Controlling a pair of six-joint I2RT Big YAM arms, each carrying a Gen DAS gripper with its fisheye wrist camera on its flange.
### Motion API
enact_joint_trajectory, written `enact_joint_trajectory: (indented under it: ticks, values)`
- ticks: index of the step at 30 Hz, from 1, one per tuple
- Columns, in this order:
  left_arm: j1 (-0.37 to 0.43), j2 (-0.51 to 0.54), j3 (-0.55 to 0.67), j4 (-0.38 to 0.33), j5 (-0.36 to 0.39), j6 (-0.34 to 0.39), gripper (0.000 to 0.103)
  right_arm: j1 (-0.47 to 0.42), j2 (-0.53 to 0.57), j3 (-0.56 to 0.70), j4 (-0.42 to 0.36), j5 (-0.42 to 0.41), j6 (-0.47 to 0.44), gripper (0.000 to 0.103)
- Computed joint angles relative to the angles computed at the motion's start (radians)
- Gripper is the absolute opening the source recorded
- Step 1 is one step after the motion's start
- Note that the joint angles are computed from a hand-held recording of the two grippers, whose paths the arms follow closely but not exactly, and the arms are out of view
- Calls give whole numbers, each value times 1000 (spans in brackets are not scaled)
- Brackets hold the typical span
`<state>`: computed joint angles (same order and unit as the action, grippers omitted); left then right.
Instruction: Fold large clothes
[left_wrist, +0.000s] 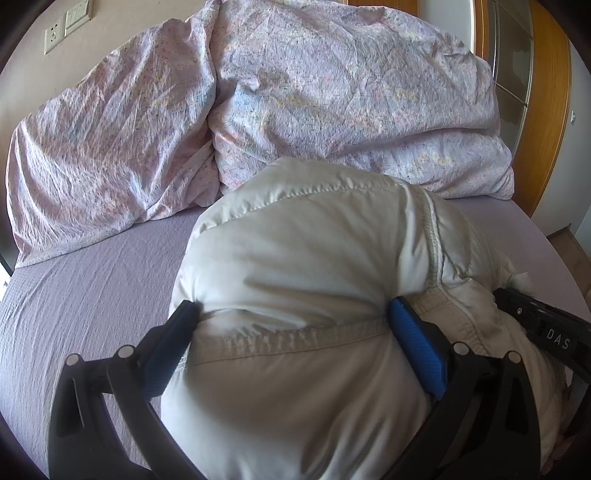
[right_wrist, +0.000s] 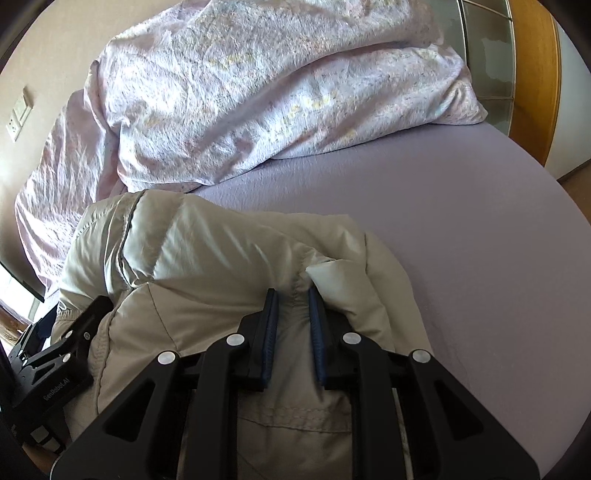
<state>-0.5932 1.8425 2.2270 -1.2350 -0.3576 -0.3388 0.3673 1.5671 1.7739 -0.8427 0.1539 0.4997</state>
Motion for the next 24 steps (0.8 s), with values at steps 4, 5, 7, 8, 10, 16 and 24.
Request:
enact_joint_trajectory:
  ticks: [4,5,7,8,10,16,24]
  values:
    - [-2,0,-3,5,-6,3,101,-1,-3,-14,24,-4,-1,17]
    - [-2,-1,-5,7,-7,5,101,0,-7,-23,36,-2,-2,17]
    - [-2,-4,-12,12,-9,8,101,-1,-13,-36,52,-3,-3,17]
    - [-3,-5,-14,16,-11,9,101,-1,-16,-44,64,-4,-3,17]
    - [-4,-5,-17,17,-16,11,101,-3,-19,-54,79,-8,-7,17]
    - [-3,13,19,-18,-18,13,101,5,6,2,5,25,-34,17]
    - [4,-46,-5,-32,38,30,98,-33,-131,-106,44,-64,10,17]
